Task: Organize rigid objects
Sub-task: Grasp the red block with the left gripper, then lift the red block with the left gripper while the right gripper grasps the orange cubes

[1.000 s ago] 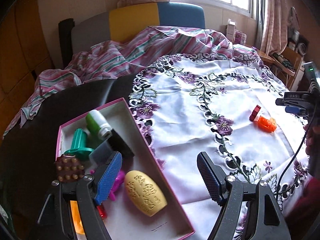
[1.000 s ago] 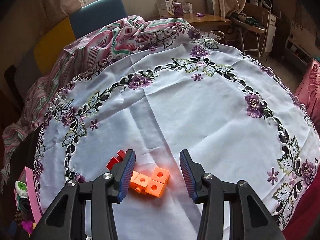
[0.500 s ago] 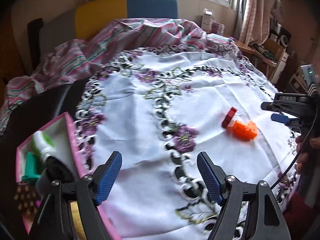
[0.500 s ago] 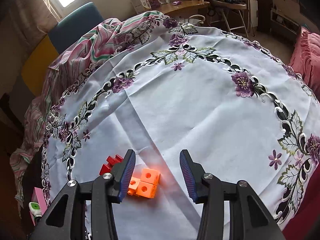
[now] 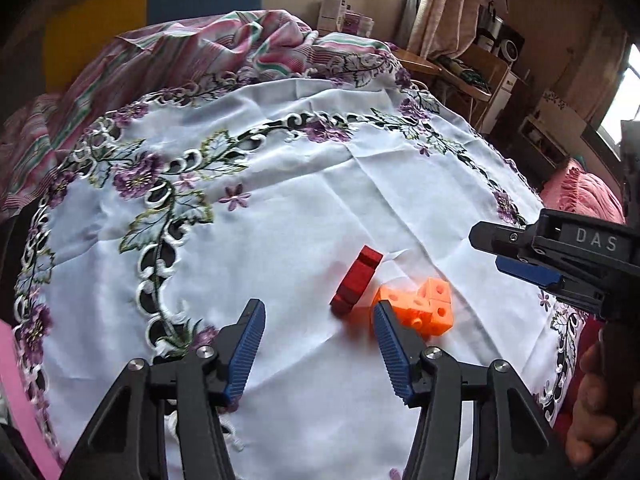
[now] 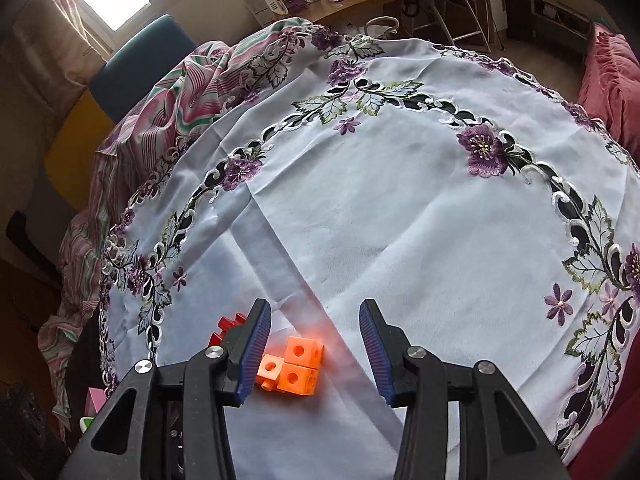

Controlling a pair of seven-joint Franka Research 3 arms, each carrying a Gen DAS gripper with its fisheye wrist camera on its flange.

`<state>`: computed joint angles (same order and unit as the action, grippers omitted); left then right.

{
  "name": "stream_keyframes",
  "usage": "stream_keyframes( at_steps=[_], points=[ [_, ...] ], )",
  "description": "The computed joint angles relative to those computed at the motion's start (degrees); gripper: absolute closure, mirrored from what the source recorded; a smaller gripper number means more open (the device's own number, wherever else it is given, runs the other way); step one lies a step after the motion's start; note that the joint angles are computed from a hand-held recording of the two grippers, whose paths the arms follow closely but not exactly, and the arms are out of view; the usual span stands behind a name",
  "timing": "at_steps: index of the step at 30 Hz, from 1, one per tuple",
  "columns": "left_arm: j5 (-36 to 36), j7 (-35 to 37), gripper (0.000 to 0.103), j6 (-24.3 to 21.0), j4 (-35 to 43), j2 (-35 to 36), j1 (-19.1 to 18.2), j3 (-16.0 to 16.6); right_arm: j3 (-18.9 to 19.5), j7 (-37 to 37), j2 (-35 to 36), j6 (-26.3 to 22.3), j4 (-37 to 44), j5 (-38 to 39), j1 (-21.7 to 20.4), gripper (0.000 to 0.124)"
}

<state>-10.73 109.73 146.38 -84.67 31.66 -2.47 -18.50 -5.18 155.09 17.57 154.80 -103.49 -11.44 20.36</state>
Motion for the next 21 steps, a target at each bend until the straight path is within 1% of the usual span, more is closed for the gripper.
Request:
stream_keyframes(
  at_steps=[5,7,8,9,10,11,12,14,16,19,20,21],
  points=[
    [2.25,-1.13,0.053,-3.52,7.56,5.3,-2.48,0.51,0.31,-0.35,-0.04,0.95,-0.48,1.5,-0.43,0.077],
    [2.8,-2.27,0.058,-5.85,11.41,7.81,-3.31,0.77,0.32,-0.62,0.05,0.93,-0.4,1.72,-0.4,0.077],
    [3.06,-2.52,0.064,-7.48,13.56,9.18,-3.66,0.78,0.24,-0.56,0.04,0.96,-0.43,1.72,-0.33,0.077],
    [3.26,-2.36,0.075,-9.19,15.5,10.44,-3.9,0.7,0.09,-0.38,0.06,0.84,-0.39,1.56,-0.21,0.077],
    [3.7,-2.44,0.082,-9.67,16.22,11.03,-4.28,0.96,-0.06,-0.19,0.04,0.66,-0.39,1.35,-0.09,0.077],
    [4.75,-3.37,0.088,-8.63,15.46,10.74,-4.93,1.93,-0.11,-0.13,0.09,0.48,-0.3,1.22,-0.06,0.077],
    [4.5,-3.64,0.088,-7.41,14.16,10.19,-4.49,1.82,-0.11,-0.2,0.13,0.28,-0.26,1.17,-0.09,0.077],
    [2.78,-3.51,0.088,-7.2,12.22,9.09,-2.79,0.76,0.48,-1.33,0.32,0.31,-0.18,2.11,-0.6,0.077],
    [2.44,-4.22,0.088,-5.39,8.19,6.52,-1.85,1.12,1.15,-3.06,0.75,0.4,0.28,3.4,-1.05,0.077],
    [1.52,-5.18,0.088,-3.42,2.18,2.69,-0.06,1.45,2.67,-7.99,2.17,-0.87,2.21,6.01,-1.78,0.076],
    [1.15,-5.48,0.088,-2.61,0.19,1.45,0.52,1.52,3.44,-10.49,2.89,-1.82,3.23,7.22,-2.15,0.068],
    [0.76,-5.83,0.088,-2.09,-1.71,0.17,1.11,1.61,4.01,-12.79,3.82,-3.47,4.69,8.19,-2.27,0.065]
  ],
)
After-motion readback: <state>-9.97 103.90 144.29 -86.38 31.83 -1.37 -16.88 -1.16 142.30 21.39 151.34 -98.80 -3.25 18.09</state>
